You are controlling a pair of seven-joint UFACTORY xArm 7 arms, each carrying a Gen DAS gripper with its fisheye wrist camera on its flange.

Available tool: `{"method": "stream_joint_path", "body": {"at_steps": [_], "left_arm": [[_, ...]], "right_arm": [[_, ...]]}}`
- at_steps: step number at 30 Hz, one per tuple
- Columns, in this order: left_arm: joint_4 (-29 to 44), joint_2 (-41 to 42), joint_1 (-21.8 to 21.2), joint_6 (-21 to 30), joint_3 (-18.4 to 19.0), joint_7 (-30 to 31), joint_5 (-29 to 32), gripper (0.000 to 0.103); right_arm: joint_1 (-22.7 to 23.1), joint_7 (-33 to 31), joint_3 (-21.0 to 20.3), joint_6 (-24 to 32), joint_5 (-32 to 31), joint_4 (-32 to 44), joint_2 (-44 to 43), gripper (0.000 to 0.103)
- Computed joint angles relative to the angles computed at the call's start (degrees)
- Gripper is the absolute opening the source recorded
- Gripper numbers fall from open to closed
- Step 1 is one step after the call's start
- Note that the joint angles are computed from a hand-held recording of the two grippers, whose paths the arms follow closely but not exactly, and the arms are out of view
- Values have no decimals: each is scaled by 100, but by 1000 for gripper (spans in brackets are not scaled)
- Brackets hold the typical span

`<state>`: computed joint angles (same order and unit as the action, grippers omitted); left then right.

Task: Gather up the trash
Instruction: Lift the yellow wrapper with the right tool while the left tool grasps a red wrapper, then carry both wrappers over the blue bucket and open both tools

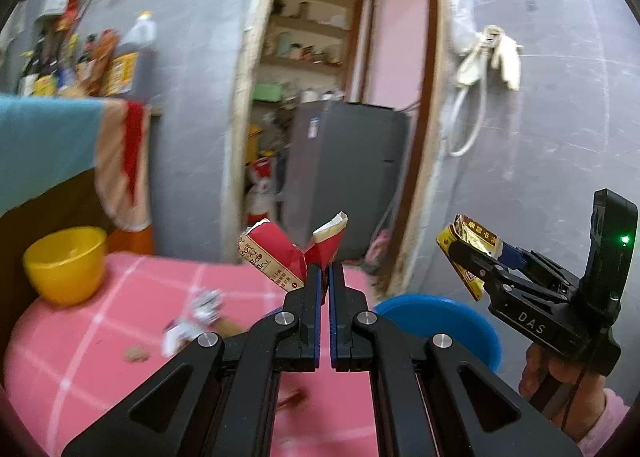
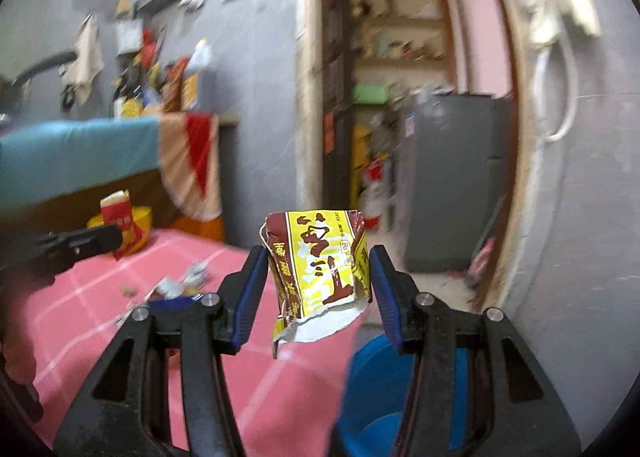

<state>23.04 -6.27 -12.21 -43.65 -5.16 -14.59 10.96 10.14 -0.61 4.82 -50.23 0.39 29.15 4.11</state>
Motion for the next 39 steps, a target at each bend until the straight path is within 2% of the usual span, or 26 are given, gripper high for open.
{"method": "stream_joint_path", "body": {"at_steps": [3, 8, 13, 15, 17, 19, 20, 22, 25, 27, 28, 29, 30, 34, 36, 39], "left_arm": [[366, 263, -141, 34, -114, -112, 141, 2], [1097, 859, -267, 241, -246, -547, 641, 2], [1915, 1500, -252, 798, -461, -1128, 1224, 2], [2279, 1751, -196, 1205, -591, -1384, 1503, 2], [2621, 2023, 62, 1536, -826, -1842, 2022, 2], [2994, 2307, 468, 1969, -1221, -2409, 2686, 2], [3192, 2477, 794, 2190, -1541, -2721, 3080, 2], [3395, 2708, 1278, 2473, -2047, -2992, 3475, 2], [3550, 2982, 1965, 2922, -2795, -3034, 3720, 6], [3518, 3059, 2205, 3010, -3052, -2945, 3667, 11], [3477, 3047, 2254, 2986, -3094, -2887, 3606, 18], [3416, 3005, 2223, 2912, -3042, -2814, 3505, 27], [3306, 2908, 2150, 2782, -2939, -2743, 3359, 30], [2930, 2516, 2072, 2416, -2713, -2669, 3000, 32], [2657, 2177, 1674, 2108, -2199, -2565, 2632, 38], [2208, 1762, 1068, 1620, -1480, -2092, 1807, 48]], "right_arm": [[-63, -70, -72, -238, 330, -154, -111, 51], [-292, 30, -213, -213, 487, -278, -213, 51], [-587, 227, -361, 2, 307, -337, -196, 51], [-692, 334, -404, 158, 197, -310, -149, 51], [-854, 610, -479, 410, -127, -226, -71, 51], [-990, 835, -523, 558, -359, -168, 8, 51], [-1047, 930, -534, 597, -464, -154, 44, 51], [-1152, 1093, -554, 667, -641, -127, 82, 51], [-1190, 1128, -539, 728, -654, -113, 73, 52], [-1179, 1106, -522, 745, -596, -101, 58, 55], [-1173, 1101, -516, 721, -563, -117, 45, 58], [-1170, 1111, -511, 707, -553, -122, 37, 60], [-1168, 1126, -508, 675, -545, -140, 23, 62], [-1124, 1102, -485, 554, -426, -173, -19, 68], [-1088, 1082, -469, 475, -351, -177, -32, 72], [-984, 1006, -414, 206, -131, -235, -56, 80]]}}
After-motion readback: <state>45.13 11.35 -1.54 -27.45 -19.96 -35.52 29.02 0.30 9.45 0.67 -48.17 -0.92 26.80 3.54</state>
